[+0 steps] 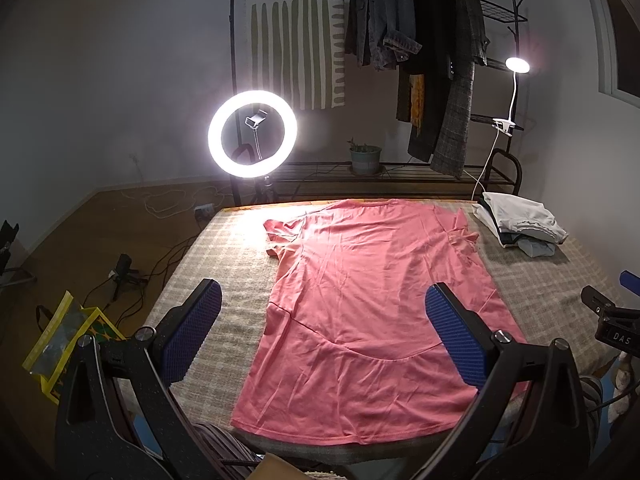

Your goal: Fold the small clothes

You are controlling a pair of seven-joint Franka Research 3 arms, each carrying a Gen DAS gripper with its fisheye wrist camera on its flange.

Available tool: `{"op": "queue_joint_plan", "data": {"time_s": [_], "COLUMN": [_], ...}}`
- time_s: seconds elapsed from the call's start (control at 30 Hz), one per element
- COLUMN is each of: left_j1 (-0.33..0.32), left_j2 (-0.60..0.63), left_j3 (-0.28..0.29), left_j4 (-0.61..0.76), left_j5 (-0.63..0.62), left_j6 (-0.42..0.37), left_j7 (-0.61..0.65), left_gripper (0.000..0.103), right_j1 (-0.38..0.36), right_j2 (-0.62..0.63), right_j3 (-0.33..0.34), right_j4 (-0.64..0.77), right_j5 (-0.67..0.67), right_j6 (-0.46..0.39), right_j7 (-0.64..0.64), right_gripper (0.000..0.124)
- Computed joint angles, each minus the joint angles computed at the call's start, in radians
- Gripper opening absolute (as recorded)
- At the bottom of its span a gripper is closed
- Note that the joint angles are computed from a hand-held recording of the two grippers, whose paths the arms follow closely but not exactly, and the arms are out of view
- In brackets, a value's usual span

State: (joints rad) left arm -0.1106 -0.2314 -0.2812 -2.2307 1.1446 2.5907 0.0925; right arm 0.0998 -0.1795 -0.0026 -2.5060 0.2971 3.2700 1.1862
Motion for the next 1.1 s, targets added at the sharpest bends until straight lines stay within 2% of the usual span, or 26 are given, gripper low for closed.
{"op": "queue_joint_plan", "data": {"time_s": [0.17, 0.43, 0.6, 1.1], "left_j1": [0.0, 0.0, 0.0, 0.0], "left_j2": [-0.002, -0.004, -0.006, -0.007], "left_j3": [0.0, -0.001, 0.001, -0.004], "left_j4": [-0.002, -0.006, -0.007, -0.013], "left_j5": [-0.001, 0.005, 0.002, 0.019], "left_j6": [0.0, 0.002, 0.003, 0.0], "left_j7": [-0.001, -0.008, -0.004, -0.025], "left_gripper": [0.103, 0.103, 0.103, 0.103], "right_j1": [-0.029, -0.018, -0.034, -0.007], "right_j2": [-0.001, -0.001, -0.001, -0.001], "right_j3": [0.029, 0.017, 0.033, 0.008], "right_j4": [-0.001, 0.0, -0.001, 0.0], "right_j5": [-0.008, -0.012, -0.016, -0.011], "right_j6": [0.0, -0.001, -0.002, 0.0], "right_j7": [0.011, 0.011, 0.017, 0.007], "right_gripper": [0.103, 0.103, 0.103, 0.103]}}
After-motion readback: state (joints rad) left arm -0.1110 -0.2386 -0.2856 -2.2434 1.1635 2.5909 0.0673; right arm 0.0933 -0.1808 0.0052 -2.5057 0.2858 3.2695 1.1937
